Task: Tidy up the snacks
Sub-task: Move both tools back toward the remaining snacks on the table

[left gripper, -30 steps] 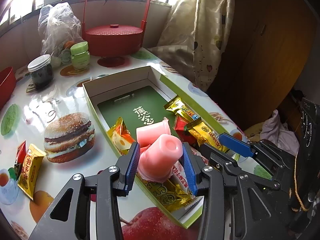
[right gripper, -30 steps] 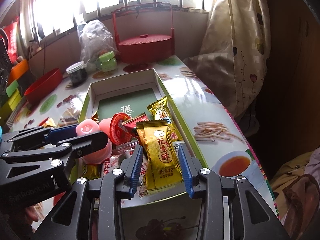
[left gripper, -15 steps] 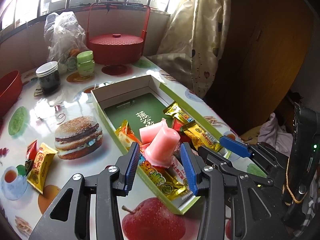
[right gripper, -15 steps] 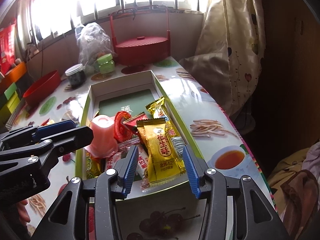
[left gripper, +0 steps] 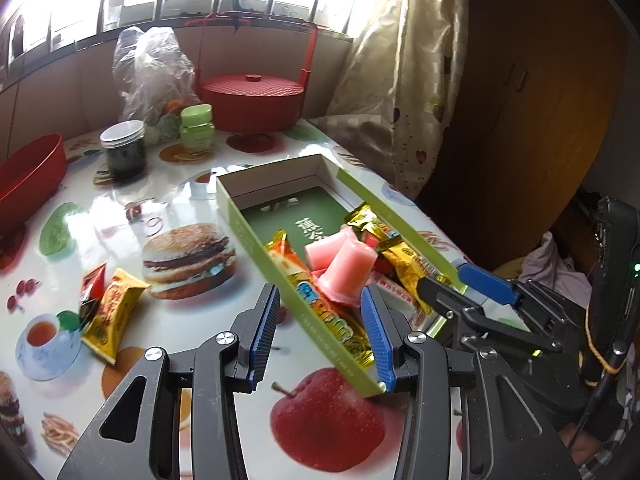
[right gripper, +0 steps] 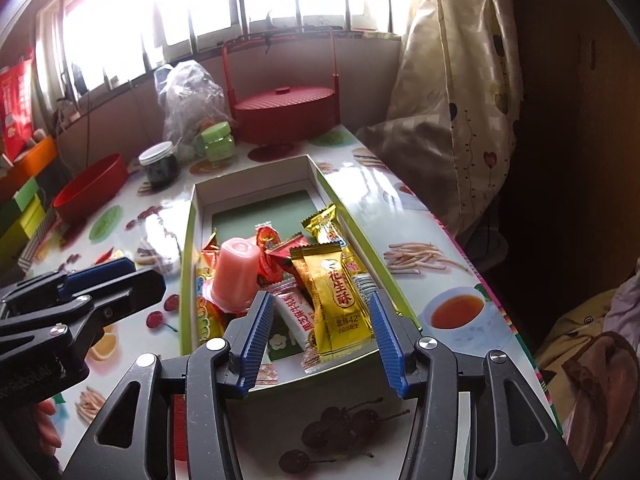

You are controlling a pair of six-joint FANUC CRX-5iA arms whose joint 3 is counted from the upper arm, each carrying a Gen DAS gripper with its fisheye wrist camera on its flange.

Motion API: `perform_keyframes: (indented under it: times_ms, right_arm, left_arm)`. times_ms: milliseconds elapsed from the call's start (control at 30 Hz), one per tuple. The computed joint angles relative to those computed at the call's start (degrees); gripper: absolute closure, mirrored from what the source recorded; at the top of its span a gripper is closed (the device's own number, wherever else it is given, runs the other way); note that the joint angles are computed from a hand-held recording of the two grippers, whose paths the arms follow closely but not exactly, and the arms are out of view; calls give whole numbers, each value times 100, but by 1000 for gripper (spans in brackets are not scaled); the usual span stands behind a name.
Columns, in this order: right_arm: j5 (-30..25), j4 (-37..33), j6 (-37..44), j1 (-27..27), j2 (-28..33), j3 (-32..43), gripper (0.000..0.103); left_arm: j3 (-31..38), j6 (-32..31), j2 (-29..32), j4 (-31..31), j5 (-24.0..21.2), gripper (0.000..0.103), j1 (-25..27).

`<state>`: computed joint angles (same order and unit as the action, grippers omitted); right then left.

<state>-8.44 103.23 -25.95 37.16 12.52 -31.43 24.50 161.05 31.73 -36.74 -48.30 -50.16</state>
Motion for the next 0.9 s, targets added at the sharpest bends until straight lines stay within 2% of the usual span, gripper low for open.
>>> perform_keyframes:
  times_ms: [200,433,533,667,900]
  right_arm:
    - [124,581,-478,-43,-53,28,53]
    - [183,508,-375,117,-1,127,53]
    - [122,167,-33,288,61,202,53]
    - [171,115,119,396,147,330,53]
    - [130,-798,1018,777,402,614,53]
  left_arm:
    - [-132,258,-146,-262,-237,59,-108]
    - [-397,656,-371,-500,-501,59,-160]
    - [-520,782,-461,-573,-548,59,-167]
    - [-714,1023,-606,-684,-607,59,-167]
    - [-1129,1501,-902,-875,-772,59,-147]
